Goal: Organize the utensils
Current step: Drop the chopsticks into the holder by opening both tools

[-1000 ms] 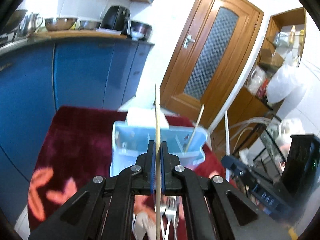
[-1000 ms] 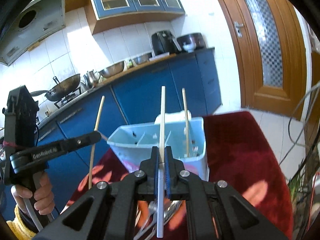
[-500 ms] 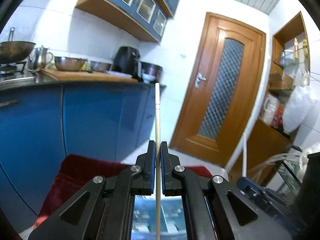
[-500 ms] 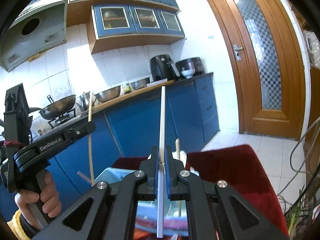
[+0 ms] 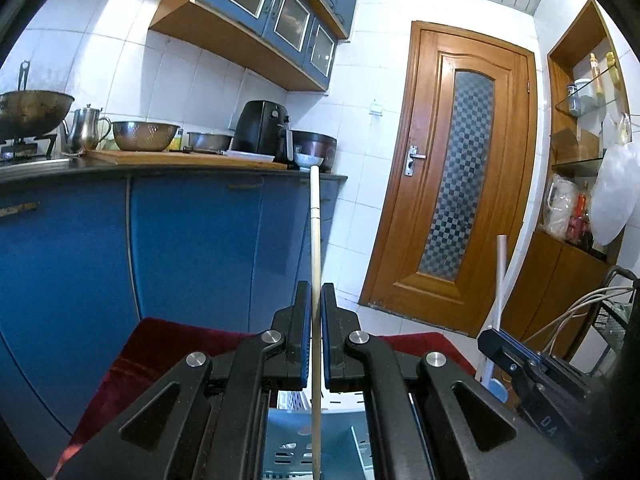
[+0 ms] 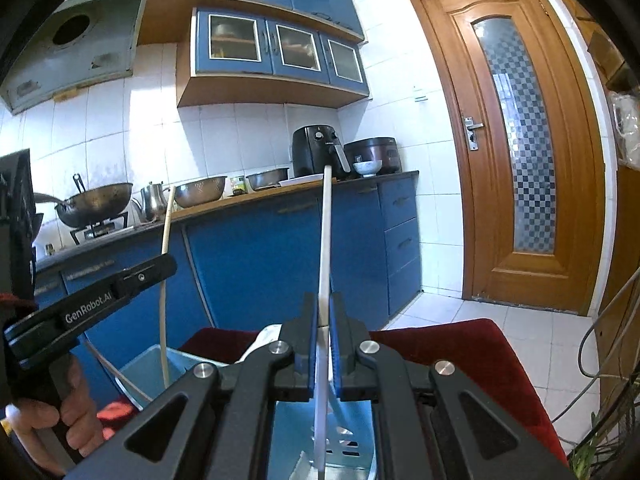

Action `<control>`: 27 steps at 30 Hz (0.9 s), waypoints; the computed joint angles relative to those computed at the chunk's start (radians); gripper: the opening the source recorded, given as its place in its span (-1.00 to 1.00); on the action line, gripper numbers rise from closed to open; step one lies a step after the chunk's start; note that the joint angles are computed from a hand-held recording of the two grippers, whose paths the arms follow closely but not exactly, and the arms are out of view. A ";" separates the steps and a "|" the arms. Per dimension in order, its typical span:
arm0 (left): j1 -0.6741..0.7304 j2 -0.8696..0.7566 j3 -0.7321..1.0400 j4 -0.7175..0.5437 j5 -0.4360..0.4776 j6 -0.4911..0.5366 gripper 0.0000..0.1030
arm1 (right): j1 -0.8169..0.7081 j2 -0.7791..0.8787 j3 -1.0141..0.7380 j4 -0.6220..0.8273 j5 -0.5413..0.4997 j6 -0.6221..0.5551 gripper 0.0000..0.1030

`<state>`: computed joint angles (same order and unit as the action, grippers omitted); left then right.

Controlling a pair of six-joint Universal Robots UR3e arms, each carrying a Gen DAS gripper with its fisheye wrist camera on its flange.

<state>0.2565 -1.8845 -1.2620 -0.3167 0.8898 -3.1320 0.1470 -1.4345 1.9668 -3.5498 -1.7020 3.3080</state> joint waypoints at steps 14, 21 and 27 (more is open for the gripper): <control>0.015 0.050 -0.121 0.005 -0.052 0.056 -0.59 | 0.005 -0.007 0.040 0.001 -0.015 0.020 -0.63; 0.032 0.084 -0.153 -0.021 -0.073 0.078 -0.52 | 0.005 -0.042 0.082 -0.010 -0.008 0.044 -0.46; 0.063 0.136 -0.171 -0.073 -0.132 0.096 -0.50 | 0.038 -0.085 0.097 -0.002 -0.056 0.051 -0.35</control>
<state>0.3191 -1.7489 -1.4334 -0.3900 0.7573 -3.0361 0.1852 -1.5194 2.0637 -3.5513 -1.7585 3.3588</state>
